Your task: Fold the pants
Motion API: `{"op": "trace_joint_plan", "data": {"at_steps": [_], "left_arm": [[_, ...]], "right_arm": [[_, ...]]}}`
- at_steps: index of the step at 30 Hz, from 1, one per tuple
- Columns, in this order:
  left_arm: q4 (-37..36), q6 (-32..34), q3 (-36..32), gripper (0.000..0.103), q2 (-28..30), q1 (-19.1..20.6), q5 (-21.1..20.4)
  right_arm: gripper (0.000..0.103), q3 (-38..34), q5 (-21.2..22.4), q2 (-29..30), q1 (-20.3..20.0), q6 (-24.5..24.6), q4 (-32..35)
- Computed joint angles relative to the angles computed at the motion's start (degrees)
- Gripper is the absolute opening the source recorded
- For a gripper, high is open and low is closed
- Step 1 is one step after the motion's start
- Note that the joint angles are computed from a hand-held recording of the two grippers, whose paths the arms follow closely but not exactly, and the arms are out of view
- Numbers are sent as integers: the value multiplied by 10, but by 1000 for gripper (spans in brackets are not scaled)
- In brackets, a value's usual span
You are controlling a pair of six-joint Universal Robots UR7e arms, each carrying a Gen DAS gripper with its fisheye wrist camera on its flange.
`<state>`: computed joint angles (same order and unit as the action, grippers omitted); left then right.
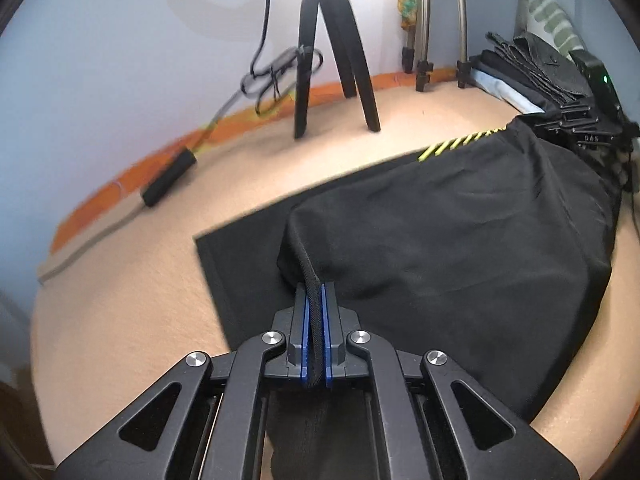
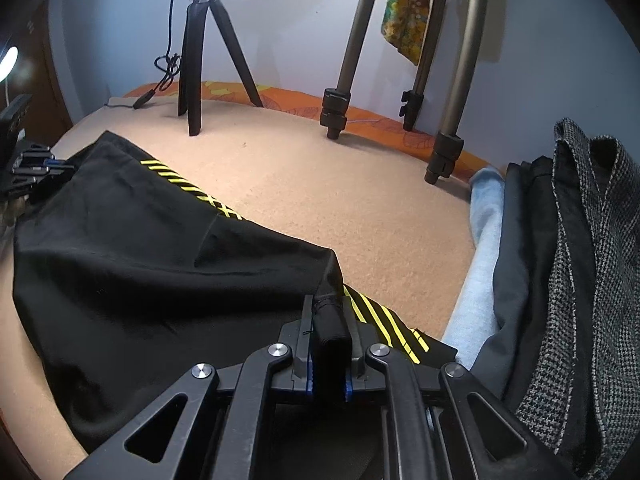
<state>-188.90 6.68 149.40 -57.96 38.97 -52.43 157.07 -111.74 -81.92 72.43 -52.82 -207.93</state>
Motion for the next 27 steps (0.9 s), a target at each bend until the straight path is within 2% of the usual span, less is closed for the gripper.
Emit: {"op": "trace_joint_plan", "data": {"at_steps": [3, 7, 9, 11, 13, 14, 17, 18, 21, 23, 24, 25, 27], "left_arm": [[-39, 5, 10, 4, -17, -14, 11], [-37, 27, -9, 4, -20, -8, 34], [-39, 39, -21, 4, -11, 1, 37], [-10, 28, -44, 4, 2, 21, 32], [6, 19, -61, 4, 25, 33, 39], [0, 28, -64, 5, 37, 34, 51], [-10, 33, -73, 9, 77, 29, 136], [-28, 29, -73, 10, 84, 29, 168], [-54, 8, -63, 11, 67, 34, 208], [-42, -4, -56, 15, 38, 40, 193], [-28, -12, -53, 17, 21, 44, 176], [-11, -22, -49, 19, -3, 51, 141], [31, -49, -49, 46, -37, 65, 89]], "right_arm": [[7, -2, 15, -43, 0, 21, 40], [6, -13, 44, -105, 1, 53, 98], [6, -21, 45, -105, 5, 61, 93], [6, -28, 40, -85, 9, 64, 71], [6, -37, 33, -66, 5, 74, 82], [6, -36, 30, -57, 5, 72, 78], [6, -31, -17, 14, 19, 33, -14], [6, -31, -22, 24, 19, 27, -27], [6, -32, -27, 25, 22, 24, -27], [6, -32, -27, 21, 22, 24, -22], [6, -31, -29, 19, 23, 25, -20], [6, -31, -32, 20, 25, 23, -20], [6, -27, -30, 11, 25, 25, -13]]}}
